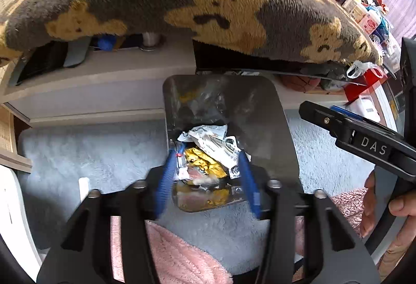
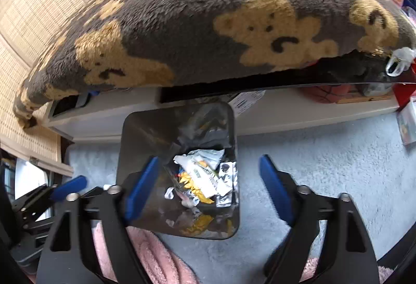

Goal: Collect trash
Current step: 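Carry the tube and printed bag over the grey bin and open both tools, then grasp the clear plastic bag with the left tool while the right tool grasps the red can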

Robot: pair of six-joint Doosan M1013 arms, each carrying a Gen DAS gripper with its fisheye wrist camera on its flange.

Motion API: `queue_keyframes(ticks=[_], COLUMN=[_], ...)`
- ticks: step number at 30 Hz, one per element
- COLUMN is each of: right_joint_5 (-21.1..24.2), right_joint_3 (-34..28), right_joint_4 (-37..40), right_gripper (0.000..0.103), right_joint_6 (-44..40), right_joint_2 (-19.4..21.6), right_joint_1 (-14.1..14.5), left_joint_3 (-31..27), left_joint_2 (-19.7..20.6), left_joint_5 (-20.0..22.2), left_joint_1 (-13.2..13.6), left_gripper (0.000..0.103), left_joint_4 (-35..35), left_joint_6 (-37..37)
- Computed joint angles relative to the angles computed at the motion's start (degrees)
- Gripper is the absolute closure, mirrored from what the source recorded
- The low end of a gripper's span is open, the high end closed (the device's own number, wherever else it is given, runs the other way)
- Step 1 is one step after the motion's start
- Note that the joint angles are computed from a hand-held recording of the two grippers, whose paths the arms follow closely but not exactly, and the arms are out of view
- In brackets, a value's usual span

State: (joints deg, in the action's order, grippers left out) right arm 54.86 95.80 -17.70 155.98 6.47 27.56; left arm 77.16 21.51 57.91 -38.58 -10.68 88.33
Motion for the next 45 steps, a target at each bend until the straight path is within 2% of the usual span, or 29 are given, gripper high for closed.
queue_keyframes(ticks=[2,7,15,18,21,27,33,38,41,45], right_joint_5=[0.8,2.3,3.2,3.8,4.7,3.7,3.0,1.5,0.8,-0.3], right_joint_3=[0.0,0.0,-1.3,-3.2,-5.5,-9.8,-14.9,-16.9,-17.8,-18.5], right_joint_4=[-1.1,-2.2,-4.2,-7.3,-8.9,-10.3,-9.8,-9.2,-7.6,-7.0], right_gripper=[0.005,0.004,0.004,0.004,0.004,0.004,0.004,0.003,0.004,0.004], right_joint_6=[0.7,1.5,3.8,5.4,5.2,4.3,-1.7,-5.5,-7.5,-10.0], right_joint_2=[-0.2,-0.7,-2.2,-2.8,-2.4,-1.0,2.4,4.5,5.9,7.2], right_joint_1=[0.2,0.3,-0.7,-1.4,-2.4,-4.8,-7.5,-9.6,-10.9,-11.7], left_joint_3=[0.2,-0.1,-2.7,-4.7,-6.9,-12.3,-20.1,-29.6,-37.0,-48.9], left_joint_2=[-0.5,-1.4,-1.3,-0.7,0.0,2.6,6.9,12.2,16.2,22.5], left_joint_5=[-0.7,-1.8,-2.6,-3.0,-3.2,-2.6,-1.4,1.3,3.8,9.1], left_joint_1=[-0.1,0.2,1.0,1.1,1.2,2.0,2.6,3.3,3.5,3.7], left_gripper=[0.039,0.017,0.013,0.013,0.012,0.012,0.012,0.013,0.016,0.023], left_joint_4=[0.8,1.6,1.4,2.0,2.3,3.1,4.9,5.3,5.4,3.9], left_joint_6=[-0.5,-0.6,0.1,0.5,1.2,1.2,0.9,-0.2,-0.3,-0.4])
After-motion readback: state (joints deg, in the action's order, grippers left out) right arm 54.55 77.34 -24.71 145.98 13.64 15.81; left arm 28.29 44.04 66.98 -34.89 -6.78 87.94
